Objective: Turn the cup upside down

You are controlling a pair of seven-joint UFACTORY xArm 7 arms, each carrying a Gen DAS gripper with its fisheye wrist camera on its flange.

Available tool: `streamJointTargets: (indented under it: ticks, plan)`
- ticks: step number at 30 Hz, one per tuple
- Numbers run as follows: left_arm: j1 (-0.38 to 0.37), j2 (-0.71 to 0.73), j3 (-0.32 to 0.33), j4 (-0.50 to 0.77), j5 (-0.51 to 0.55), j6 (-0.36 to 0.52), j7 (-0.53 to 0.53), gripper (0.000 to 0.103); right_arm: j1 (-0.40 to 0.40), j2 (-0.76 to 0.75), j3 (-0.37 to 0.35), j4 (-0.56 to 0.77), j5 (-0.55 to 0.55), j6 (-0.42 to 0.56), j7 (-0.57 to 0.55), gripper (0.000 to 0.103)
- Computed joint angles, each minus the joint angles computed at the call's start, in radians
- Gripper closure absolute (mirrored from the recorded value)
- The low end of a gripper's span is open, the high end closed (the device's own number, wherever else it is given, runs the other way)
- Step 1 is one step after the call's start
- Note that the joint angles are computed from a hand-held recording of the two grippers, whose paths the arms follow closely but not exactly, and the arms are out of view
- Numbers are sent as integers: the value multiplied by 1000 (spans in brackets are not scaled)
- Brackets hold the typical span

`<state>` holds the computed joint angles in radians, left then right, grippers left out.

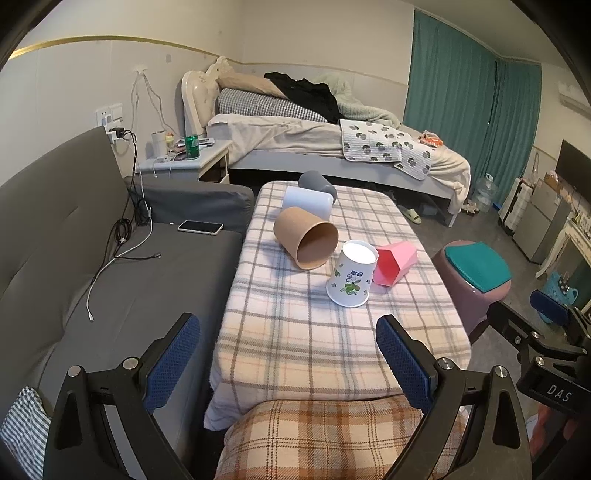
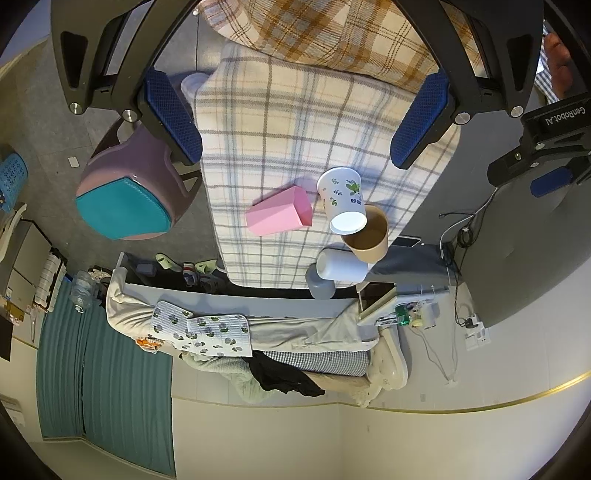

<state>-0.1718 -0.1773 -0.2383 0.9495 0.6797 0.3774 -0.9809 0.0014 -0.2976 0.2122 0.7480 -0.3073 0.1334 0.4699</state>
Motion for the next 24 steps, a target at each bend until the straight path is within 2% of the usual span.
streamJointTargets:
  ticks: [24]
  plan:
    - [6,-5,1,-16,1,-15,1,4,0,7,0,-7,-12,-3,14,1]
